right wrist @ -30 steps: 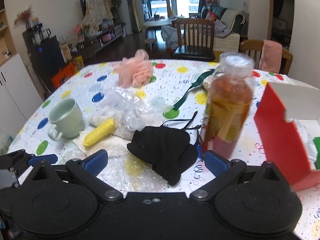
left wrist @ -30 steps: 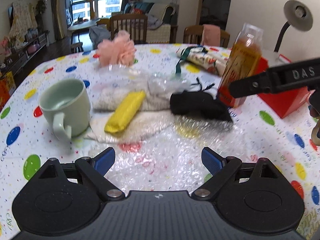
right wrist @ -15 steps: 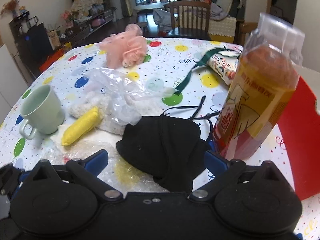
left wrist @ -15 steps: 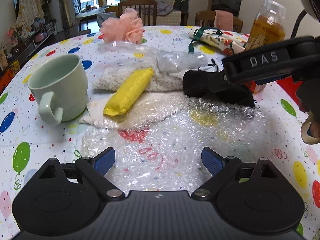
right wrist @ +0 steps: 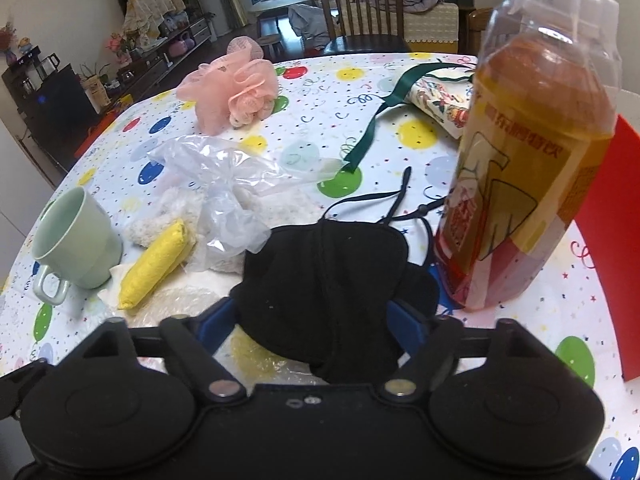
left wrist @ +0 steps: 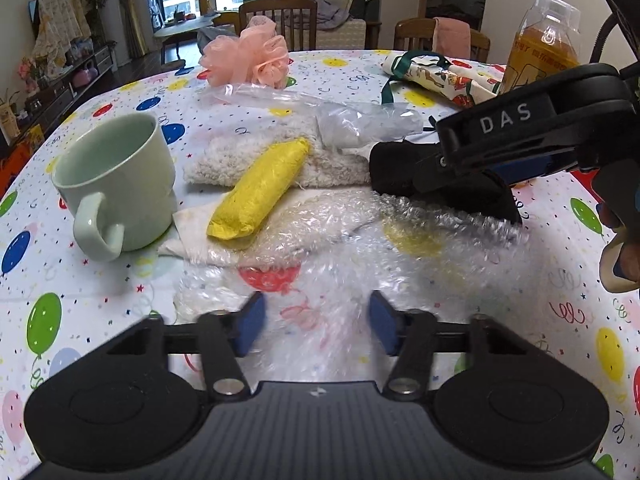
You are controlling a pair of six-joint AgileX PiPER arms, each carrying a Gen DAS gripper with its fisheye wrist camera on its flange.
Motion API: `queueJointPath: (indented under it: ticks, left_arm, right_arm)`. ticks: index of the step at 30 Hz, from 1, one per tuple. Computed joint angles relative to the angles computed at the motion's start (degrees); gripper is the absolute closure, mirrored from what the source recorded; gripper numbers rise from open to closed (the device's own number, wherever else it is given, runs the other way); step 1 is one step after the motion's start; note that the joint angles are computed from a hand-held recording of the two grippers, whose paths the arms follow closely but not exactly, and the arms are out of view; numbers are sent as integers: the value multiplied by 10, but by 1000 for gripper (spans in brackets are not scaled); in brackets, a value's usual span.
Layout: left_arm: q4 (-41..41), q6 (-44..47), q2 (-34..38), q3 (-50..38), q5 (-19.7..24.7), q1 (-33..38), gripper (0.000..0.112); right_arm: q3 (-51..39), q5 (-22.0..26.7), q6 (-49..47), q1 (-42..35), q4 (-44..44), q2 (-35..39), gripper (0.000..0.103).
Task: Organize soft objects
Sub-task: 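Grasp the bubble wrap with the left tool while the right tool grasps the black mask, then carry the bubble wrap and black mask with both tools into the red box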
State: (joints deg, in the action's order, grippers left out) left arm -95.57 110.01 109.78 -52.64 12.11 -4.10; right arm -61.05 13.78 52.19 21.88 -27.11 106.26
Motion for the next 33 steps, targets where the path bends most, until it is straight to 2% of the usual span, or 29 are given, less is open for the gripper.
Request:
queueJointPath:
  ticks: [1,4,6,10,14,21,29,33]
  left_arm:
    - [9,-7,-1,-1,2,1,79]
    - [83,-82,-3,-8,9,6,85]
    - [129,-132,-3,-14,25,14,92]
    - [141,-149,-11,-14,45,24,98]
    - [159,-166,-23,-14,72,36,102]
    - [197,-212,-57,-10,122,56,102]
    - [245,-267,-108,-10,194,81,102]
    - [267,-289,-135,-11,230,86,102]
  right_arm:
    - [1,-2,-1,1,1,-1,30]
    - [2,-4,-22,3,23,-4,44]
    - [3,-5,-38,4,39,-7,48]
    - [16,-5,23,12,-29,-23,67]
    - [35,-8,46,10,-46,-51,77]
    - [82,-1,95,19,-79,-129,82]
    - [135,15,82,38,-51,-240,84]
    - [159,39,70,47,-33,-303,85]
